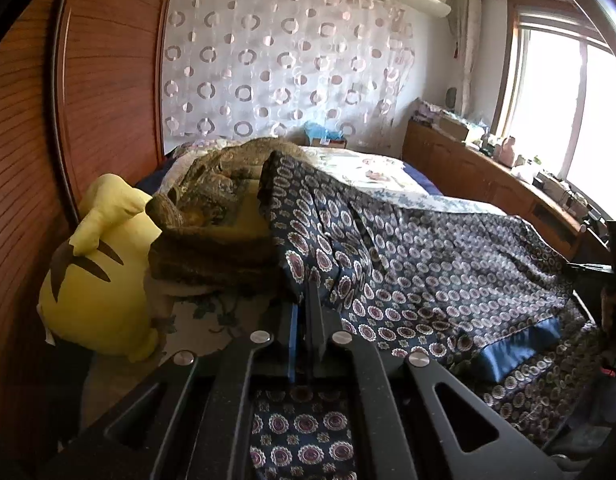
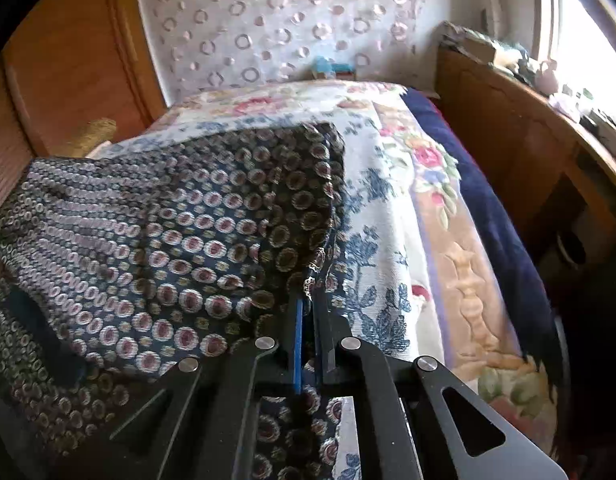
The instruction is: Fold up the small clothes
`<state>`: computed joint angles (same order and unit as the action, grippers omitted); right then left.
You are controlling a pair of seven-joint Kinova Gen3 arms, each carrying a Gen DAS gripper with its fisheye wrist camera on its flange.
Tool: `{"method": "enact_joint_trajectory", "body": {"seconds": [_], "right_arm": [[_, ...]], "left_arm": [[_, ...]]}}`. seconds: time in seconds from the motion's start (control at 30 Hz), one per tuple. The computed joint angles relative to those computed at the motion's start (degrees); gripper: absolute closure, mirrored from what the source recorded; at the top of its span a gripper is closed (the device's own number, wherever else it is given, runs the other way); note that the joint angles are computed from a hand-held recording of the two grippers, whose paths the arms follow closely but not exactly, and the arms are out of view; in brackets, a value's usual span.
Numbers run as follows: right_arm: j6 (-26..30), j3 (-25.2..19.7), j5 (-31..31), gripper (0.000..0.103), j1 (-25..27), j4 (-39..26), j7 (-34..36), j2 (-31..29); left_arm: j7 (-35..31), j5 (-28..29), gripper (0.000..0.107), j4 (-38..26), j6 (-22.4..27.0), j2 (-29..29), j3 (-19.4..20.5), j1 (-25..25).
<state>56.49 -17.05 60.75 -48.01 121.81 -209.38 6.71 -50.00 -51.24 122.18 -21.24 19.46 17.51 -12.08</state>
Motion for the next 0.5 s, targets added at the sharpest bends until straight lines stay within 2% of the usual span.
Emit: {"method": "enact_joint_trajectory", "body": {"seconds": [0.23, 0.37, 0.43, 0.5], "right_arm": [[5.81, -3.56, -0.64, 0.102, -3.54, 0.93, -2.45, -2.9], [6.74, -4.8, -2.07, 0.102, -4.47, 1.65, -3.29, -3.32], [6.43, -5.01, -2.32, 0.102, -4.69, 2.32, -4.27, -3.24], [6.56, -5.42, -2.5, 0.102, -5.26, 2.86, -5.92, -3.42]], "left_arm": [[6.39, -7.98, 0.105, 0.68, -0.62, -2.03, 0.75, -2.93], [8.26, -10.61, 0.105, 2.53, -1.89, -3.23, -1.89, -2.34], [7.17, -10.21, 0.105, 3.76, -2.53, -3.68, -3.83, -1.23], [8.64, -11.77, 0.105, 4.32, -2.53, -3.67, -4.28, -1.38]]}}
